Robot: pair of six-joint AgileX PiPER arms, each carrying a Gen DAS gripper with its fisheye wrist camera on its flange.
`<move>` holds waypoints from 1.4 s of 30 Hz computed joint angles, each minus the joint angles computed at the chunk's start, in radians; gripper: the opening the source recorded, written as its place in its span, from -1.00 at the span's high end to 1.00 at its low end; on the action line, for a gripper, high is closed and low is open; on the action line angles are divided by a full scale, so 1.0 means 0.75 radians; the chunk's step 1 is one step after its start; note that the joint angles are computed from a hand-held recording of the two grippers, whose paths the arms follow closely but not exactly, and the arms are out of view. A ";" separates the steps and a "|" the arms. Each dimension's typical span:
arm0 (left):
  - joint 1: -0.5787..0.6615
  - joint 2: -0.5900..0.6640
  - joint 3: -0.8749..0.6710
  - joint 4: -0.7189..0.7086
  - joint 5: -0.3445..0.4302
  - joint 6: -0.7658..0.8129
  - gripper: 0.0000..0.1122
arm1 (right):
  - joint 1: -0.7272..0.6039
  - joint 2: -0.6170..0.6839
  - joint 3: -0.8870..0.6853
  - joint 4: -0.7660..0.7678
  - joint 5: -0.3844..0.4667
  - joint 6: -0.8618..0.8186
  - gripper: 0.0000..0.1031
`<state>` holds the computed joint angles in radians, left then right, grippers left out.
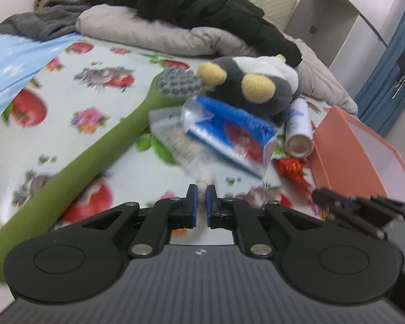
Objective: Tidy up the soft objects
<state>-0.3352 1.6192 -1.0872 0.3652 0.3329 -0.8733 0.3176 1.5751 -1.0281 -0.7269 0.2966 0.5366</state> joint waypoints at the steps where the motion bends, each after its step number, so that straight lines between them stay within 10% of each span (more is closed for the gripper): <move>1: -0.006 -0.023 0.036 0.026 -0.002 -0.040 0.86 | 0.006 0.010 -0.002 -0.074 0.013 0.079 0.87; 4: -0.014 -0.081 0.120 0.079 -0.004 -0.133 0.86 | 0.022 0.054 -0.011 -0.306 0.038 0.320 0.14; 7: -0.009 -0.109 0.167 0.086 -0.010 -0.147 0.86 | 0.017 0.095 -0.019 -0.390 0.027 0.415 0.11; 16: 0.023 -0.068 0.196 0.064 -0.047 -0.105 0.86 | 0.058 0.321 -0.125 -0.838 0.159 0.776 0.40; 18: 0.029 -0.057 0.198 0.082 -0.060 -0.126 0.86 | 0.053 0.351 -0.152 -0.792 0.166 0.715 0.74; 25: 0.032 -0.060 0.207 0.127 -0.075 -0.165 0.86 | 0.067 0.283 -0.101 -0.796 0.141 0.695 0.91; 34: -0.031 -0.245 0.352 0.200 -0.009 -0.265 0.86 | 0.118 -0.050 0.146 -0.426 0.082 0.280 0.92; 42: -0.111 -0.463 0.514 0.164 0.074 -0.335 0.86 | 0.150 -0.361 0.263 0.389 0.199 -0.517 0.91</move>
